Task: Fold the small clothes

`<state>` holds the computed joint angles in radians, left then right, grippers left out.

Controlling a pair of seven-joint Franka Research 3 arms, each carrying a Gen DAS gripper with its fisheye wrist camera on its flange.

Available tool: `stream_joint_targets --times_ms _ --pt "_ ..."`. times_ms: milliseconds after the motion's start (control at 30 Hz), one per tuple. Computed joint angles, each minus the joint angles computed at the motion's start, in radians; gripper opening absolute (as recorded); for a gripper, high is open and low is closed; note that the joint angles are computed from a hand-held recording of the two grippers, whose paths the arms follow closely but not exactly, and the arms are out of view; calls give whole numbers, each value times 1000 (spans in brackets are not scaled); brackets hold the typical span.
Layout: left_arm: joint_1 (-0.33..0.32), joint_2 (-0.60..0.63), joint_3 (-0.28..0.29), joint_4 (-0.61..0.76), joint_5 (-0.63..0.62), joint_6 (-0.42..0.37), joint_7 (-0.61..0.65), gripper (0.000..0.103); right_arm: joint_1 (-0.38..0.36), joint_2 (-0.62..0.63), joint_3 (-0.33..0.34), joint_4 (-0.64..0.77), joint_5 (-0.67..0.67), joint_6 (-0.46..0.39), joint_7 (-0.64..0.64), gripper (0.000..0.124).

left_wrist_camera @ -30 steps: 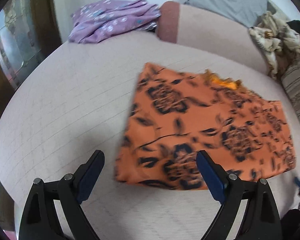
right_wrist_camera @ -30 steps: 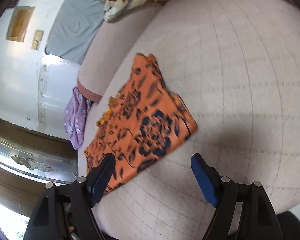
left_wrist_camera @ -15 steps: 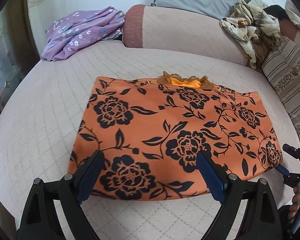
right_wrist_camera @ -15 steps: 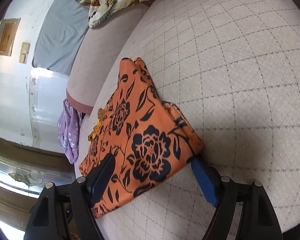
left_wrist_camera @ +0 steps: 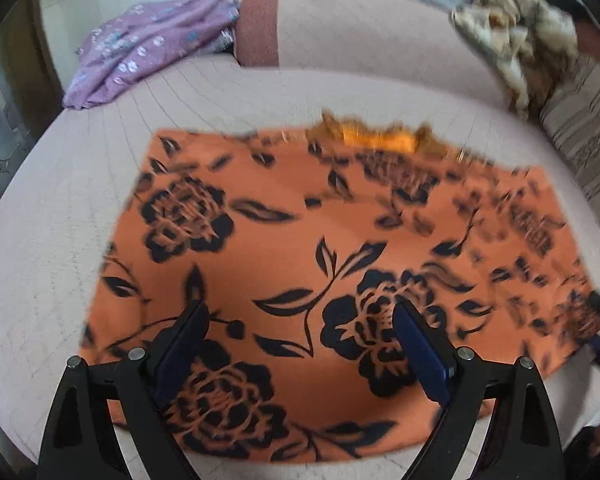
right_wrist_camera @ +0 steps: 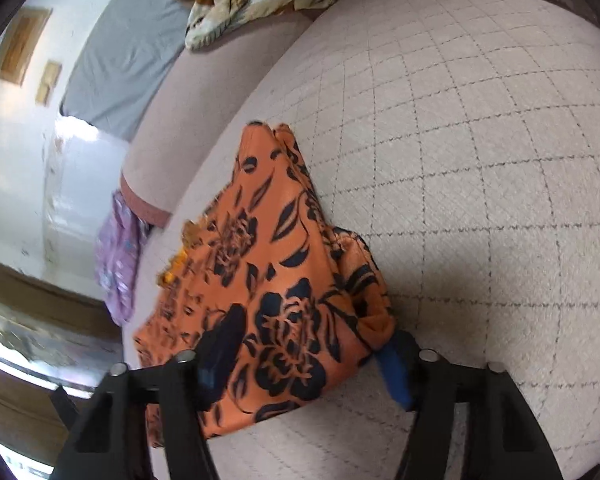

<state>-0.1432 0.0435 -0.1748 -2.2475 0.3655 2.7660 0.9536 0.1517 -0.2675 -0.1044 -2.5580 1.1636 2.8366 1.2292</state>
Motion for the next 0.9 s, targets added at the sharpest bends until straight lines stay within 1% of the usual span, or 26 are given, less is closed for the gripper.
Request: stream_joint_targets --times_ms 33,100,133,167,233,267,300,333,367,400,433,467,500,533,567,633,700,733,767,800,867,900 --pt "-2 17 -2 12 20 -17 -8 93 2 3 0 1 7 8 -6 64" --pt "-9 11 4 4 103 4 -64 93 4 5 4 2 10 22 -8 65" --pt "-6 0 1 -4 85 19 -54 93 -2 8 9 4 -18 20 11 66" --pt "-2 -20 1 -24 66 63 -55 93 -4 9 12 4 -35 22 19 67" --pt "3 -38 3 -43 86 117 -80 93 7 14 8 9 -23 38 -3 69" --pt "0 -30 1 -36 109 111 -93 93 12 19 6 12 -9 44 -16 70" --pt "-2 -9 -6 -18 96 77 -64 93 20 27 2 19 13 52 -36 70" --pt "2 30 -24 12 82 15 -21 96 21 36 5 25 15 58 -45 68" --pt "-18 54 -7 24 138 -1 -37 99 20 50 12 34 -5 65 -50 64" --pt "-47 46 26 16 205 28 -73 100 6 65 26 40 -64 62 -5 43" --pt "-48 48 24 24 202 15 -68 99 -4 79 28 49 -101 44 31 21" --pt "-14 47 -8 26 129 14 -17 99 -4 95 13 69 -88 -2 26 19" --pt "7 38 -23 25 -14 17 94 98 -19 107 22 85 -144 -19 81 18" --pt "29 15 -36 11 -137 24 183 95 -32 106 39 91 -216 -16 132 16" --pt "31 -11 -26 -12 -190 50 212 95 -38 95 57 99 -284 -9 175 15" --pt "43 -91 2 -85 -275 125 249 95 -27 70 80 122 -357 19 208 12" --pt "52 -202 57 -185 -366 204 290 95 2 59 108 180 -422 43 230 11" --pt "63 -234 80 -218 -372 231 286 95 15 64 124 210 -461 56 246 11" --pt "108 -295 92 -276 -350 268 230 95 34 72 136 243 -489 66 253 11" --pt "146 -330 95 -312 -328 290 184 95 68 90 158 294 -514 78 251 11" --pt "241 -386 98 -376 -283 311 89 95 122 130 188 361 -553 102 247 11" --pt "284 -407 109 -414 -271 329 49 95 153 160 205 398 -568 109 240 11"
